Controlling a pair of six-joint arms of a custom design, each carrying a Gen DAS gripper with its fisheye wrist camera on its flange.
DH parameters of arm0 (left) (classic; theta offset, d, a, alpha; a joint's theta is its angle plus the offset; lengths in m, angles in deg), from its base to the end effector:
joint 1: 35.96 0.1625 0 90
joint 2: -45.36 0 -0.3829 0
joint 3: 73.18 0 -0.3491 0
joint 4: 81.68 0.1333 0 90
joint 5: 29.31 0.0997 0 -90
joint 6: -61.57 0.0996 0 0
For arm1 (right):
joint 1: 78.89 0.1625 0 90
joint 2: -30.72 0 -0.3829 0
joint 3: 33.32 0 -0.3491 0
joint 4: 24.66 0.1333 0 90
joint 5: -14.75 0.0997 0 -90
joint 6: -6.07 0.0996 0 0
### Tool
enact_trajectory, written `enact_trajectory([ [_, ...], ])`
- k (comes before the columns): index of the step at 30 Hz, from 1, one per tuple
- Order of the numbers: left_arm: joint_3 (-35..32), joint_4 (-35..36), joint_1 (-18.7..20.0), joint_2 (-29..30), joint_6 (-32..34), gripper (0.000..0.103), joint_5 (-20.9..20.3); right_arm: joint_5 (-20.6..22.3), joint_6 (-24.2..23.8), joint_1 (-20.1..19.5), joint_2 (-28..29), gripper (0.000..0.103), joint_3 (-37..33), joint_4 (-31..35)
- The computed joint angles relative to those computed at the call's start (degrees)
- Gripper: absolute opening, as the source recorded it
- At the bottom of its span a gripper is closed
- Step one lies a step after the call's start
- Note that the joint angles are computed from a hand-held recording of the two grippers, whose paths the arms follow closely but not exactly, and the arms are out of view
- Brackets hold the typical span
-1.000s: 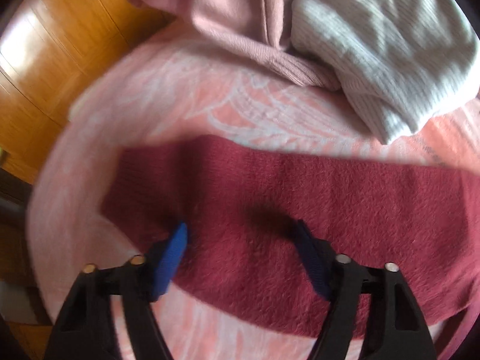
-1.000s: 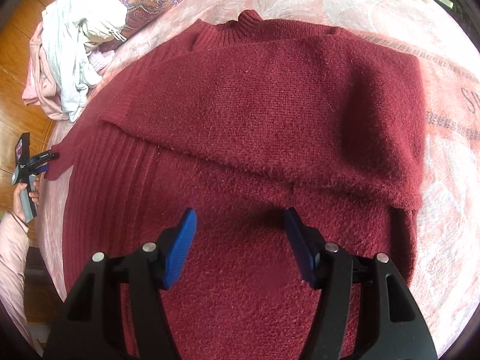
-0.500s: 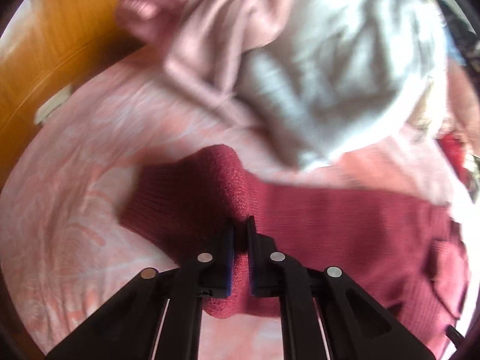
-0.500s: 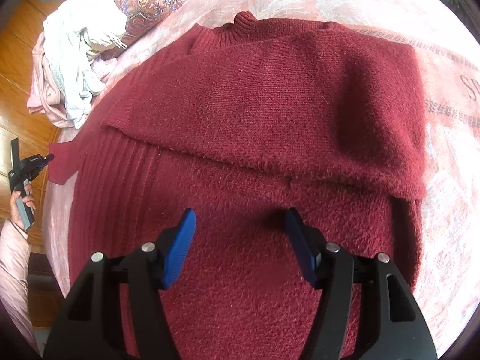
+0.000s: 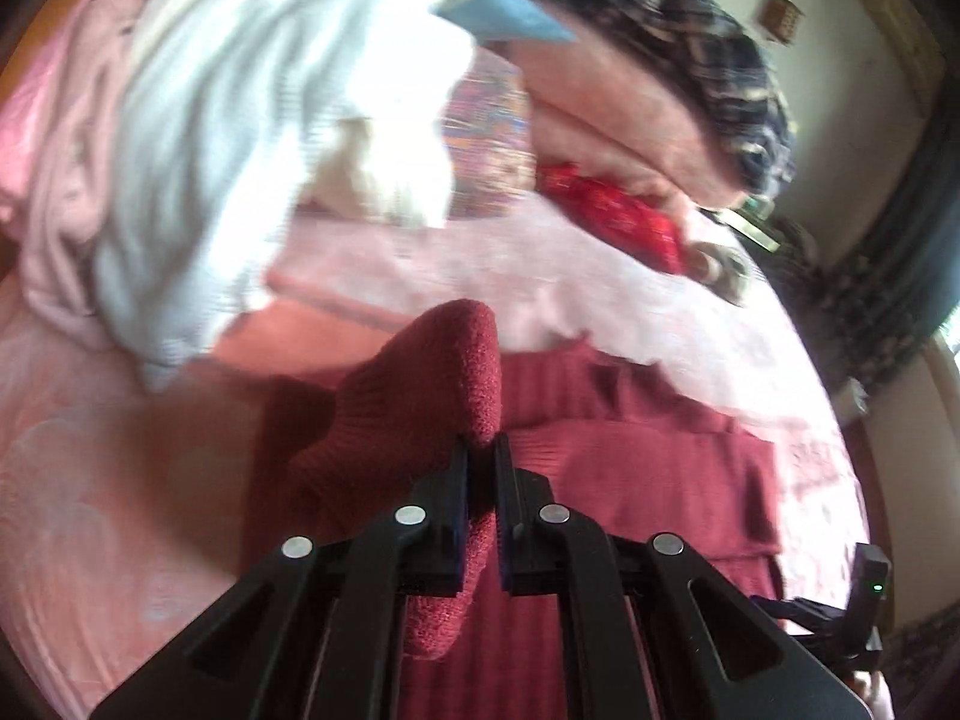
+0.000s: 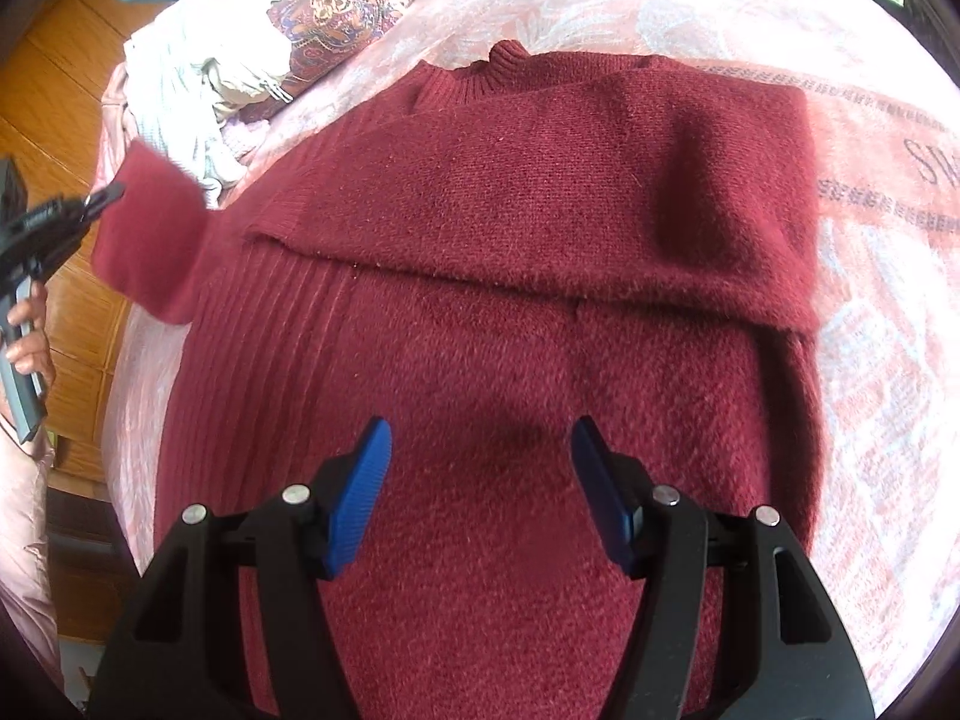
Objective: Fold small clothes
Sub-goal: 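Fold the gripped sleeve with the left tool across the sweater body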
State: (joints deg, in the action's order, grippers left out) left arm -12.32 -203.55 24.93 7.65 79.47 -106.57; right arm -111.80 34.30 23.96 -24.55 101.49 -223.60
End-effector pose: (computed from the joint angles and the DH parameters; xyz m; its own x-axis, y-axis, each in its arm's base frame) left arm -0.2230 -0.7196 0.1786 -0.6786 0.6892 -0.2540 0.7245 0.6849 -0.0773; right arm 0.1628 -0.3810 0.1131 -0.8390 0.4955 0.2249 0.2305 0.6981 -0.6779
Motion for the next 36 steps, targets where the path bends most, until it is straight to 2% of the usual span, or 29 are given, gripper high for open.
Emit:
enact_trajectory([
  [7,10.17,-2.35,-4.55,0.41,-1.29,0.007,-4.72,-1.02,-0.3,0.42,-0.02,0.063,2.43,-2.67],
  [10,13.08,-3.56,-5.36,1.76,-1.57,0.007,-3.83,-0.77,-0.18,0.02,-0.17,0.063,3.19,-3.12],
  [17,11.81,0.55,-3.34,7.15,-4.85,0.008,0.26,-1.14,0.51,-0.16,-0.42,0.066,3.13,-1.43],
  [20,12.87,-0.21,-3.02,6.83,-4.43,0.009,-0.13,-2.2,0.97,-0.03,-0.2,0.067,1.88,1.25],
  [23,11.43,3.53,-3.03,5.42,-4.51,0.011,-1.81,-2.7,1.62,0.01,-0.5,0.068,0.81,3.72],
  [25,10.6,4.81,-2.84,3.23,-3.33,0.018,-3.72,-2.56,1.95,0.22,-1.26,0.068,-0.14,5.65],
  [26,10.58,4.15,-2.7,1.85,-2.18,0.031,-3.67,-2.2,1.6,0.26,-1.5,0.068,-1.03,6.39],
  [27,10.71,3.04,-2.52,0.89,-1.41,0.042,-3.34,-1.91,1.31,0.47,-1.74,0.068,-1.97,7.31],
  [28,10.64,1.09,-2.04,-0.27,-0.27,0.044,-2.26,-1.71,0.84,0.76,-1.9,0.068,-3.52,8.72],
  [32,6.5,0.75,-0.42,0.96,0.93,0.042,6.36,2.13,-1.58,-0.25,-0.83,0.068,-10.23,11.64],
  [35,-0.39,7.6,2.13,4.42,-2.59,0.041,7.98,7.13,-1.4,-2.83,0.81,0.068,-14.99,12.49],
  [36,-1.58,8.39,2.59,5.26,-2.97,0.04,8.43,7.44,-1.06,-3.37,1.46,0.067,-16.66,13.36],
])
